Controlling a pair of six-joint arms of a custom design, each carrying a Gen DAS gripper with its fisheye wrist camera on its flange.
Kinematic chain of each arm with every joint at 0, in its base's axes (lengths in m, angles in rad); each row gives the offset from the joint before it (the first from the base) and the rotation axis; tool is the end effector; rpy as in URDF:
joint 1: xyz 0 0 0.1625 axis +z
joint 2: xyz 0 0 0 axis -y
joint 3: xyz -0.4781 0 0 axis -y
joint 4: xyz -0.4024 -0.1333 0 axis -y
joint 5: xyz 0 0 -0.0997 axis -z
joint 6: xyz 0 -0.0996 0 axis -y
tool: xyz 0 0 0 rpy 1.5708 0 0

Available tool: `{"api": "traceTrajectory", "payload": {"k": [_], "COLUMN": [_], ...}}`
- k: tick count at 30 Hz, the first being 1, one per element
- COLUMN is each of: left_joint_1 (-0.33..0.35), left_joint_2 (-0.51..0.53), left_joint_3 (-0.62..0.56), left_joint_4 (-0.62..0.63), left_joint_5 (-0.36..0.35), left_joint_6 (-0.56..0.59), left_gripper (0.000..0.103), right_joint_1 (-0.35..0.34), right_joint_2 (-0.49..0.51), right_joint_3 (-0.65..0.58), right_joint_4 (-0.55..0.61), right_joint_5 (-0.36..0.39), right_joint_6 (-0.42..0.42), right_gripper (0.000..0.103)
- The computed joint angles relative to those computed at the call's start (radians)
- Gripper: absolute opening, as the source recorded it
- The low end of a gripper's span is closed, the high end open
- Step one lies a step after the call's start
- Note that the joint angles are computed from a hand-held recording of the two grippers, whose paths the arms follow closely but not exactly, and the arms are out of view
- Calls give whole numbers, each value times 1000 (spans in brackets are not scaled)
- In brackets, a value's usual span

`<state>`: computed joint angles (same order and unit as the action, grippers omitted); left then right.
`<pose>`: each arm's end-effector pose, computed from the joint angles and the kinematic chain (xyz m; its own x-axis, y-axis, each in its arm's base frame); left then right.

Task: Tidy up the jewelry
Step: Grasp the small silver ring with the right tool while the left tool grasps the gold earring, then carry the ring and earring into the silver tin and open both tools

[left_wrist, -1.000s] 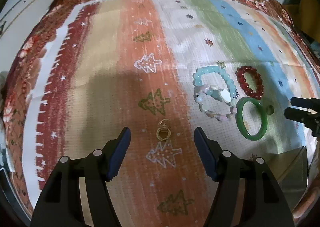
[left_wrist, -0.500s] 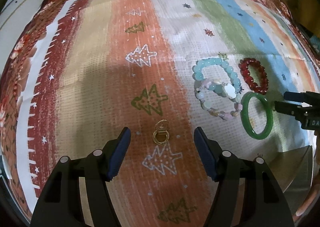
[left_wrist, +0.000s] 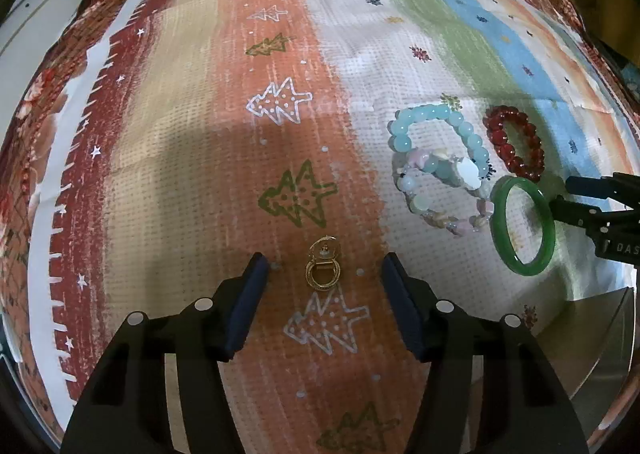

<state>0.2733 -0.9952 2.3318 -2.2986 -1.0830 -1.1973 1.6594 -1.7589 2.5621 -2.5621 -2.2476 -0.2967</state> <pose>-0.3222 -0.2772 0.0430 -0.7283 0.1306 -0.6727 0.3065 0.9401 -0.1493 0.0974 -0.2950 0.2850 -0.7271 -0.2405 0.6430 -0.3132 0.9497 0.0011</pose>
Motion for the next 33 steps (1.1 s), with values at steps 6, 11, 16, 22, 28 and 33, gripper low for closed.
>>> {"api": "traceTrajectory", "payload": {"k": [6, 11, 16, 22, 28, 33], "left_joint_1": [4, 4, 0, -44, -103, -158], "left_joint_2": [2, 8, -9, -43, -57, -71], "left_joint_3": [-1, -2, 10, 11, 13, 22], "left_joint_4": [-3, -12, -33, -49, -66, -106], "left_joint_5": [0, -9, -14, 3, 7, 22], "left_joint_6": [4, 14, -1, -14, -39, -54], "left_gripper": [28, 16, 16, 16, 16, 16], "right_joint_1": [-7, -7, -13, 19, 40, 90], "right_joint_2": [-17, -25, -44, -74, -110, -194], "right_joint_3": [-10, -11, -21, -39, -40, -39], "right_joint_4": [35, 55, 88, 125, 142, 130], "right_joint_5": [12, 22, 54, 87, 109, 128], "right_joint_6": [2, -4, 0, 23, 27, 29], "right_gripper": [31, 21, 21, 21, 21, 21]}}
